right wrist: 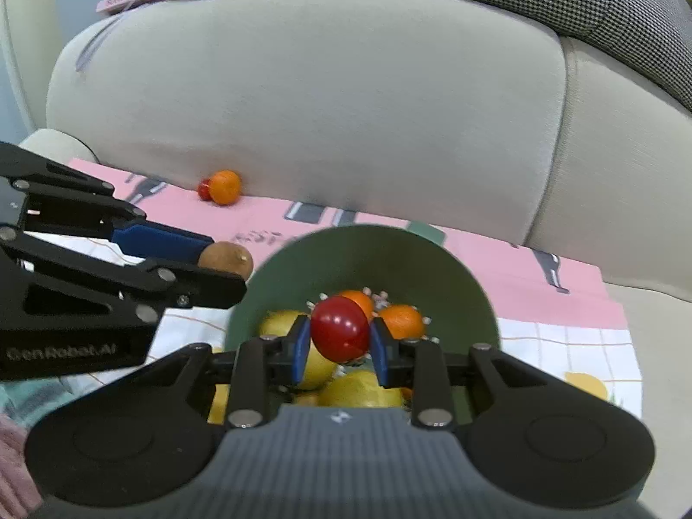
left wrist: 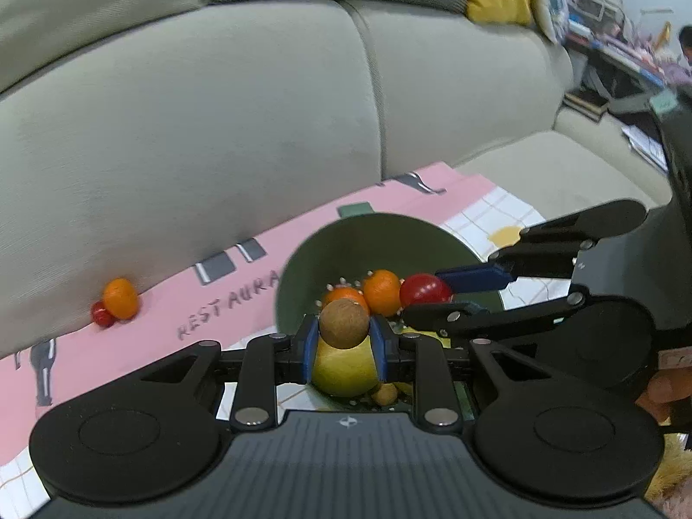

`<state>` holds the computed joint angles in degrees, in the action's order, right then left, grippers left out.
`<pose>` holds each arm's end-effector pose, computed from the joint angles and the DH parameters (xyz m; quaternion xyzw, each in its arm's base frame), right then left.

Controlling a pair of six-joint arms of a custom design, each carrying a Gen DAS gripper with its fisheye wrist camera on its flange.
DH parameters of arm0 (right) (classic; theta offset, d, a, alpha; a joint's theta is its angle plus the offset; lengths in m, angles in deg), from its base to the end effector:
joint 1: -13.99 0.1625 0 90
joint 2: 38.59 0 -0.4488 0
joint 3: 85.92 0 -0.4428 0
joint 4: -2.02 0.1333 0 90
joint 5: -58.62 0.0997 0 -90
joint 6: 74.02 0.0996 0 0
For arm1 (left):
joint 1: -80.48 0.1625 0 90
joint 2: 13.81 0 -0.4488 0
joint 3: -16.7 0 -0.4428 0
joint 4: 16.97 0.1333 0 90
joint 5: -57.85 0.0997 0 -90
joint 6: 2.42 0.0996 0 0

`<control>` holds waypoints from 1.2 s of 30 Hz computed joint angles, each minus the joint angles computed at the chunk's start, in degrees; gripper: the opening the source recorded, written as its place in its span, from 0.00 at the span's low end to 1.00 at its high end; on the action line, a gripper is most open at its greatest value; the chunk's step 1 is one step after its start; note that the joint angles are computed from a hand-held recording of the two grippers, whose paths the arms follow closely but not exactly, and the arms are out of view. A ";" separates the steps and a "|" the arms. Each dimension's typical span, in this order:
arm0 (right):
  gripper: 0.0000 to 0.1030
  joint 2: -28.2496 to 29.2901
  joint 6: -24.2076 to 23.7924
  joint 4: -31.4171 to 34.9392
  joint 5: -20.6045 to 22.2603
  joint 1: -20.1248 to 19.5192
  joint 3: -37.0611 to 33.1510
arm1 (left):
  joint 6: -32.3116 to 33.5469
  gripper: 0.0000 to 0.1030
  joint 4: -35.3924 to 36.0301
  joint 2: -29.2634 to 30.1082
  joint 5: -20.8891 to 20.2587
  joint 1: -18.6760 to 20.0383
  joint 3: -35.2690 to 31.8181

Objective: Organize fruits
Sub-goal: 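Carry the kiwi and red tomato over the green colander, then lower the kiwi and tomato into the colander and open both tools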

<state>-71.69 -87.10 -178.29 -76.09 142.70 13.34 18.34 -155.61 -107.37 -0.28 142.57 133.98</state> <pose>0.4714 -0.4871 -0.0212 0.3234 -0.8483 0.2711 0.3198 -0.0715 -0.5320 0.3976 0.3329 0.8799 -0.2238 0.2546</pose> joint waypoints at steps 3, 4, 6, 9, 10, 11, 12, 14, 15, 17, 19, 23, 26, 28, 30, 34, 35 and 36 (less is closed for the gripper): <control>0.25 -0.52 -0.01 0.01 -0.88 -0.55 0.71 | 0.75 0.28 0.38 1.48 0.07 0.11 -0.25; 0.25 -0.82 0.09 0.06 -1.18 -0.66 1.07 | 0.94 0.28 0.51 1.83 -0.01 0.16 -0.34; 0.25 -1.11 0.10 0.35 -1.92 -0.96 1.41 | 1.30 0.28 0.84 2.66 -0.24 0.32 -0.57; 0.25 -1.37 -0.06 0.89 -3.13 -1.47 1.76 | 1.85 0.28 1.40 3.91 -0.55 0.62 -1.09; 0.25 -1.35 -0.02 1.20 -3.34 -1.69 1.72 | 1.94 0.28 1.73 4.38 -0.67 0.77 -1.33; 0.25 -1.47 0.12 1.54 -3.45 -1.94 1.84 | 2.04 0.28 1.92 4.79 -0.74 0.88 -1.54; 0.25 -1.57 0.19 1.88 -3.51 -2.18 1.88 | 2.13 0.28 2.11 5.21 -0.72 0.98 -1.72; 0.25 -1.68 0.19 2.37 -3.92 -2.55 2.02 | 2.32 0.28 2.40 6.00 -0.76 1.25 -2.11; 0.25 -1.67 0.11 2.56 -4.10 -2.69 2.02 | 2.43 0.28 2.53 6.39 -0.85 1.38 -2.32; 0.25 -1.66 0.18 2.99 -4.31 -2.93 2.05 | 2.52 0.28 2.95 7.16 -0.95 1.69 -2.77; 0.25 -1.56 0.53 3.59 -4.38 -3.13 1.93 | 2.55 0.28 3.30 7.84 -1.03 1.99 -3.15; 0.25 -1.38 0.56 4.63 -4.48 -3.62 1.54 | 2.49 0.28 4.21 8.97 -1.01 2.41 -3.87; 0.26 -1.36 0.60 5.44 -4.42 -3.98 1.36 | 2.08 0.28 4.90 9.75 -1.03 2.79 -4.40; 0.26 -1.30 0.59 5.95 -4.47 -4.13 1.23 | 1.94 0.28 5.38 10.18 -1.22 3.06 -4.69; 0.26 -1.28 0.60 6.67 -4.45 -4.34 1.02 | 1.84 0.28 5.75 10.62 -1.29 3.29 -4.93; 0.26 -1.25 0.35 7.99 -4.24 -4.72 0.66 | 2.33 0.28 5.68 11.38 -1.82 3.74 -5.42; 0.26 -1.19 0.39 8.40 -4.27 -4.79 0.52 | 2.24 0.28 5.84 11.57 -1.95 3.83 -5.59; 0.26 -1.13 0.46 8.70 -4.27 -4.79 0.43 | 2.27 0.28 6.04 11.75 -2.08 3.91 -5.75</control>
